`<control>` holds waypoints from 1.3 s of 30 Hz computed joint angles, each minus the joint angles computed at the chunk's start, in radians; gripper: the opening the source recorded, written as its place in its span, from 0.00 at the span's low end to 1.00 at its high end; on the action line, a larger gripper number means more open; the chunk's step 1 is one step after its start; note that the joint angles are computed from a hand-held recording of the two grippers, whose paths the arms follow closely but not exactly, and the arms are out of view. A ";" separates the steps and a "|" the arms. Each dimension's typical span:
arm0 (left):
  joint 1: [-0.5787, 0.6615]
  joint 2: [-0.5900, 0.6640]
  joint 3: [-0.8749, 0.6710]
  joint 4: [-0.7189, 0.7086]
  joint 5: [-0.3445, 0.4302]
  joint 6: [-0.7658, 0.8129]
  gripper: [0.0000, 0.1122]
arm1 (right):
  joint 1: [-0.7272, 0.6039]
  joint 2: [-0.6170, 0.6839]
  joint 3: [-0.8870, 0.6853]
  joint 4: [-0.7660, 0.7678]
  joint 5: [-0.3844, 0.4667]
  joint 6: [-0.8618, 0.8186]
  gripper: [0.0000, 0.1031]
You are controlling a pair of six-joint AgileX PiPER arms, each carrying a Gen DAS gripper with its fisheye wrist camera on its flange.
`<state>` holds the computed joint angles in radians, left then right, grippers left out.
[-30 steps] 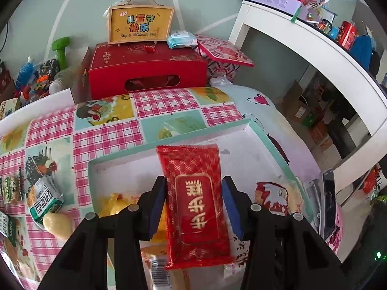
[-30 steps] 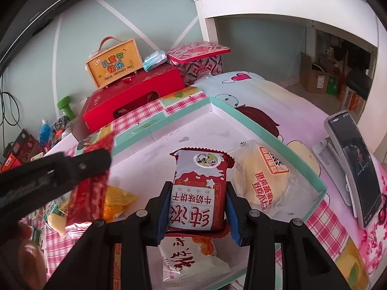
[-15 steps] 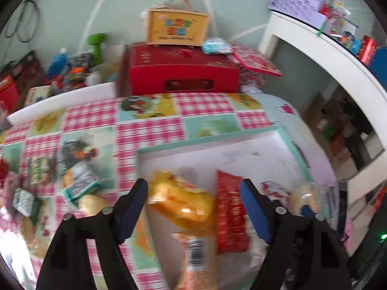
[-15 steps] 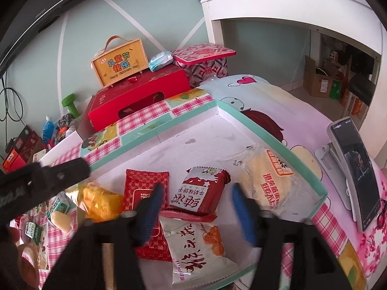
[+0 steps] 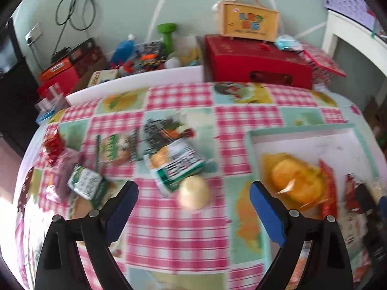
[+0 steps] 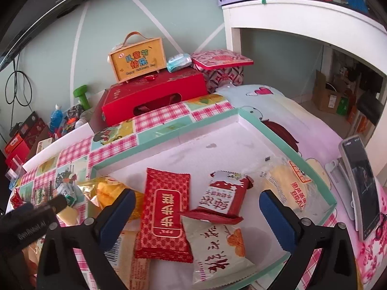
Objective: Organize snacks
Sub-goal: 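Move both tools back toward the green biscuit bag and pudding cup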
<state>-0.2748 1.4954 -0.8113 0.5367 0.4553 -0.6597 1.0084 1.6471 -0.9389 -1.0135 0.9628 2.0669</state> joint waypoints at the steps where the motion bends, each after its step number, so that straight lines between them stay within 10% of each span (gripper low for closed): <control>1: 0.011 -0.007 0.010 0.013 0.000 -0.009 0.83 | 0.008 -0.001 -0.005 -0.013 0.000 0.008 1.00; 18: 0.433 -0.094 0.124 -0.030 -0.087 0.195 0.83 | 0.117 0.257 -0.395 -0.012 -0.063 -0.260 1.00; 39: 0.799 0.001 0.051 -0.711 -0.121 0.956 0.83 | 0.116 0.469 -0.650 0.135 -0.119 -0.448 1.00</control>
<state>0.5242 1.4966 -0.7604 -0.1747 0.3343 0.2962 1.1240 2.1159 -1.5890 -0.8784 0.8442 1.6188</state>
